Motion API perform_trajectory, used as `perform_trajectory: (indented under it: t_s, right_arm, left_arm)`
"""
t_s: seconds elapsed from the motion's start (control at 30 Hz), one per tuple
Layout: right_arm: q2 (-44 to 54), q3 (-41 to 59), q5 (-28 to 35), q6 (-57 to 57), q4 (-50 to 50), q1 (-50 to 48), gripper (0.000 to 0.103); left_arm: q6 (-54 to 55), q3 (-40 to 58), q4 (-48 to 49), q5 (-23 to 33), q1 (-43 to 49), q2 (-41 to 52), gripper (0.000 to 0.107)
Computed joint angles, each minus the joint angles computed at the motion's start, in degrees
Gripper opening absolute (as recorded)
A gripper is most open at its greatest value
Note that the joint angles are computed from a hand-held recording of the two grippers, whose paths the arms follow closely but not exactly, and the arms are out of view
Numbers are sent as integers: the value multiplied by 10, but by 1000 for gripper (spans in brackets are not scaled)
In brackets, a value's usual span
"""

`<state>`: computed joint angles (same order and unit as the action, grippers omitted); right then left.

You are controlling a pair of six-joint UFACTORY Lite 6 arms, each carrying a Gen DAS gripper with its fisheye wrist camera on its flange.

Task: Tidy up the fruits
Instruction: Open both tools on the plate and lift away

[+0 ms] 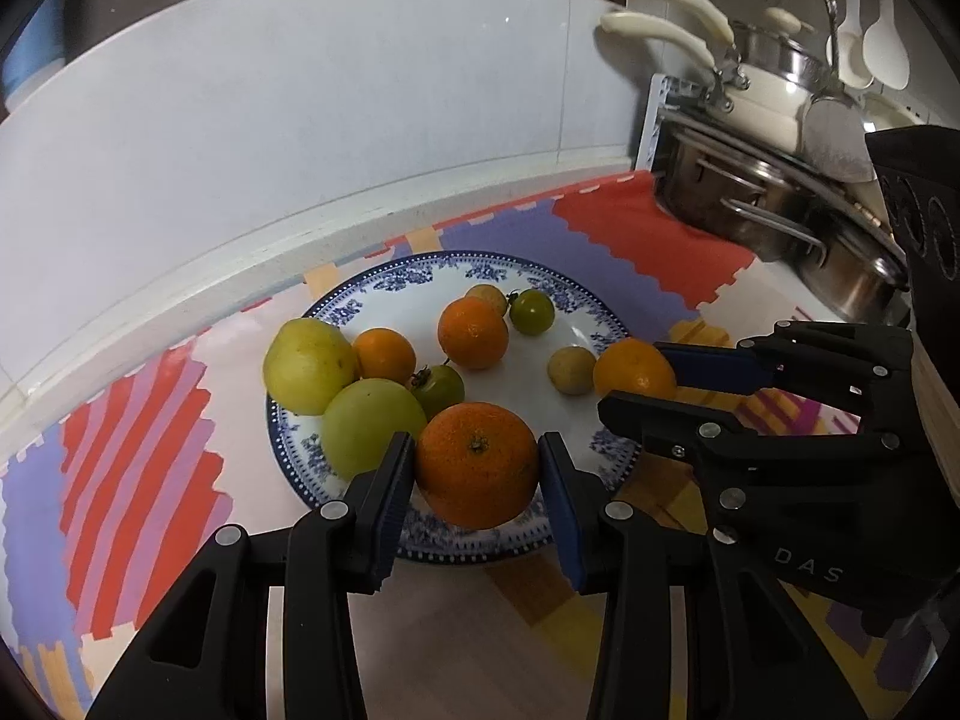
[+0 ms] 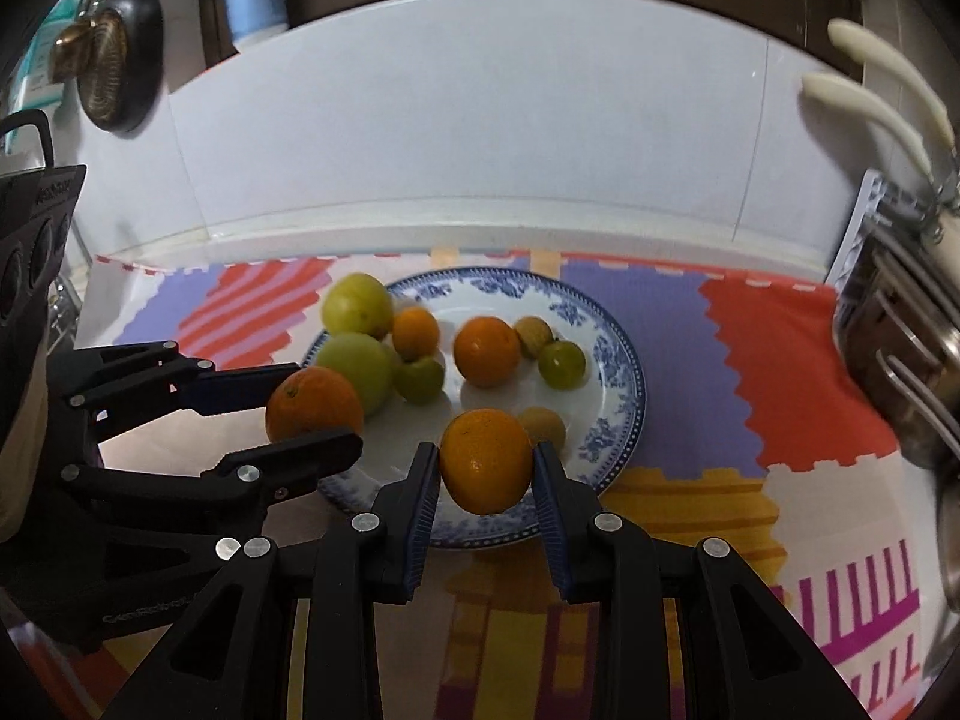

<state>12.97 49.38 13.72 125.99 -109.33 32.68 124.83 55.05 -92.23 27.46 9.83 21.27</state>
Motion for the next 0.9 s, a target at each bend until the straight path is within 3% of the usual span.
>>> perform_trajectory:
  t_s: [0.33, 0.47, 0.63, 0.77, 0.9]
  right_arm:
    - [60, 37, -38, 225, -249, -43, 33]
    - [62, 35, -39, 273, -296, -47, 33]
    - [52, 26, -22, 216, -228, -32, 43]
    - [32, 13, 0, 146, -142, -12, 43]
    - [-2, -6, 38, 70, -29, 20, 52]
  left_arm:
    - [45, 31, -38, -21, -19, 37, 43]
    - [72, 10, -70, -18, -6, 12, 57]
    - [135, -34, -138, -7, 17, -41, 62]
    - [145, -55, -149, -1, 38, -69, 65]
    - [111, -67, -123, 7, 63, -88, 65]
